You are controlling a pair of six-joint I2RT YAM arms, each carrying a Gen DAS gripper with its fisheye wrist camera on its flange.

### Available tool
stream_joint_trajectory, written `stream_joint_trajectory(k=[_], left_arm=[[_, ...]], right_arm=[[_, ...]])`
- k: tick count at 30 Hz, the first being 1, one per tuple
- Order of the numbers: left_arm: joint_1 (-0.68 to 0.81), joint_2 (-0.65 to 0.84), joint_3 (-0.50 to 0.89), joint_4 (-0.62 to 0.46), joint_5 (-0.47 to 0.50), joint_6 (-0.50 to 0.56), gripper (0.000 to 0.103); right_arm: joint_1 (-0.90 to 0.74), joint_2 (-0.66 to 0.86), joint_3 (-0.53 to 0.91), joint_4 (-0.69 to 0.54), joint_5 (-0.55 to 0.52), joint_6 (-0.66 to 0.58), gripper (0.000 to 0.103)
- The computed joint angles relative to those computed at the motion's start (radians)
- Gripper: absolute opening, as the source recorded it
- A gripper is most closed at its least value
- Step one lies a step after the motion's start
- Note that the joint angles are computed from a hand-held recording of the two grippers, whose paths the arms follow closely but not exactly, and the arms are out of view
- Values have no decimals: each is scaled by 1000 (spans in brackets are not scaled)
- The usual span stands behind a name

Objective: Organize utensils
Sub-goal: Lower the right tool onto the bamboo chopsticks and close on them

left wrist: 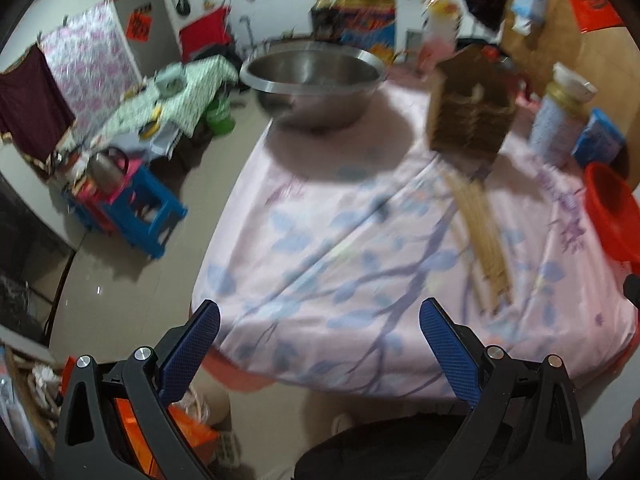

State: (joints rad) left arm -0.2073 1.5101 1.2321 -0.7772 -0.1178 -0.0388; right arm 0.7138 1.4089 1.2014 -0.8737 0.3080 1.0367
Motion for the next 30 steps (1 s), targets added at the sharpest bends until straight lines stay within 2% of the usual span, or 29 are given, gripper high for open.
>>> stream_joint_trajectory(k=[4,8,13,16,19,23,27,30], left_arm=[[60,66,7,-21,43,26,98],[46,112,6,-6,11,29,98],[-9,168,71,-25,-61,-70,98],[-36,201,139,-66,-114,-139,98],[-50,237,197,-109,-167,-203,98],[-37,289,249,-148,-151,-243,98],[-13,380,342,-149,-103,-187,98],[2,444,421,-130,-61,-87,98]], right_arm=[[-19,69,-29,67,-74,-12,87],[-79,155,-28,178,-159,-93,78],[-217,327,21,357,-348,-245,61],[-296,453,99,416,-476,-313,51],[-348,581,208,423,-545,-362,42],[-382,734,360,392,-613,-388,28],[-369,837,476,327,-593,-381,17],[-365,849,473,344,-569,-315,12]])
